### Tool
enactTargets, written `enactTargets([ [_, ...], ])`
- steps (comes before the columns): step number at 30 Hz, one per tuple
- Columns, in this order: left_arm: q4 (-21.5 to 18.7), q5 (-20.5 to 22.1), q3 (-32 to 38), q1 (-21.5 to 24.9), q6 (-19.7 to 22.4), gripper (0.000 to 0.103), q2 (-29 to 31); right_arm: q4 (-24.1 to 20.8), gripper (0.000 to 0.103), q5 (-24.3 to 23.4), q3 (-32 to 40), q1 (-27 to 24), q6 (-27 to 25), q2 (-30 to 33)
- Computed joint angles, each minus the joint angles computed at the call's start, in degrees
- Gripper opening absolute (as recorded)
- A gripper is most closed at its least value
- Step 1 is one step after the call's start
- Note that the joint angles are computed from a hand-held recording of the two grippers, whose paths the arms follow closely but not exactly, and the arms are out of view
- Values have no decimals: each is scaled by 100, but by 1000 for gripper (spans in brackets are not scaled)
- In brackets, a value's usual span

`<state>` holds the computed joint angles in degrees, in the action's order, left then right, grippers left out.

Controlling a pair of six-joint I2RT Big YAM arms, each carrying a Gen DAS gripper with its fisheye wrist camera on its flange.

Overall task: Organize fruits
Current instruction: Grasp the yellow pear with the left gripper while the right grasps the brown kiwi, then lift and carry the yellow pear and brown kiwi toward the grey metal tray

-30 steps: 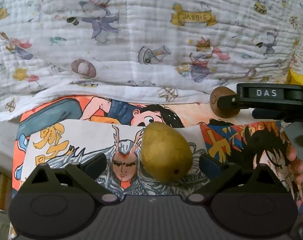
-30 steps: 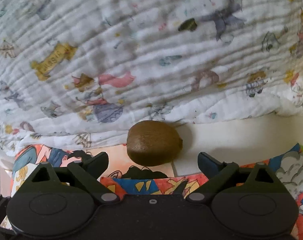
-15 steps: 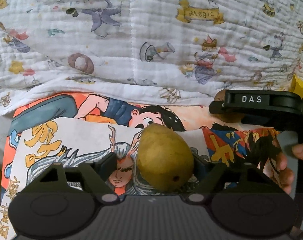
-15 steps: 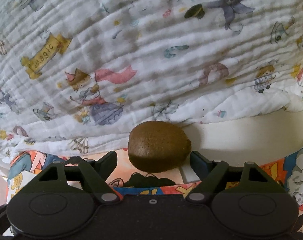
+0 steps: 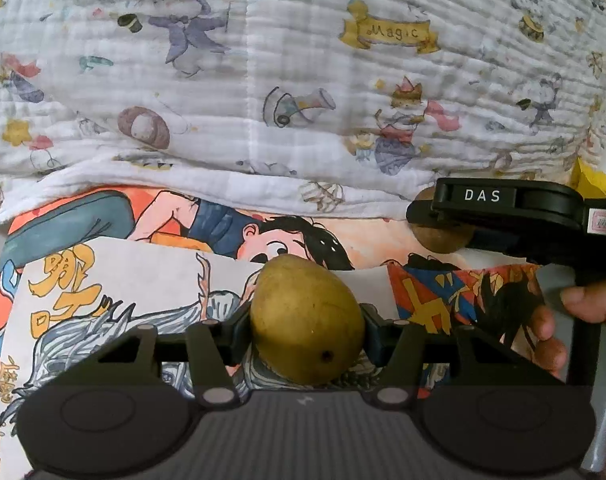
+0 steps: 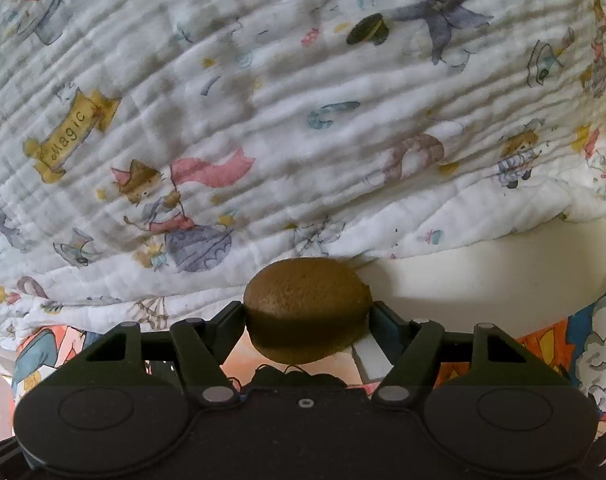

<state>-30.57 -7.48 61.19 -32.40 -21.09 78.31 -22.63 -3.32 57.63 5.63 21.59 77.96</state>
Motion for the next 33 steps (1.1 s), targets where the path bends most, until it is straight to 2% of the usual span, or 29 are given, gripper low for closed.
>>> enactTargets([
  [5, 33, 44, 0, 25, -48, 59, 4, 42, 69, 186, 49, 112, -3, 58],
  [15, 91, 131, -45, 61, -72, 58, -26, 261, 67, 217, -72, 177, 43, 19],
  [24, 153, 165, -128, 70, -119, 58, -91, 520, 66, -177, -416, 117, -88, -219],
  [33, 44, 185, -217, 104, -239, 58, -267, 654, 66, -460, -643, 171, -118, -503],
])
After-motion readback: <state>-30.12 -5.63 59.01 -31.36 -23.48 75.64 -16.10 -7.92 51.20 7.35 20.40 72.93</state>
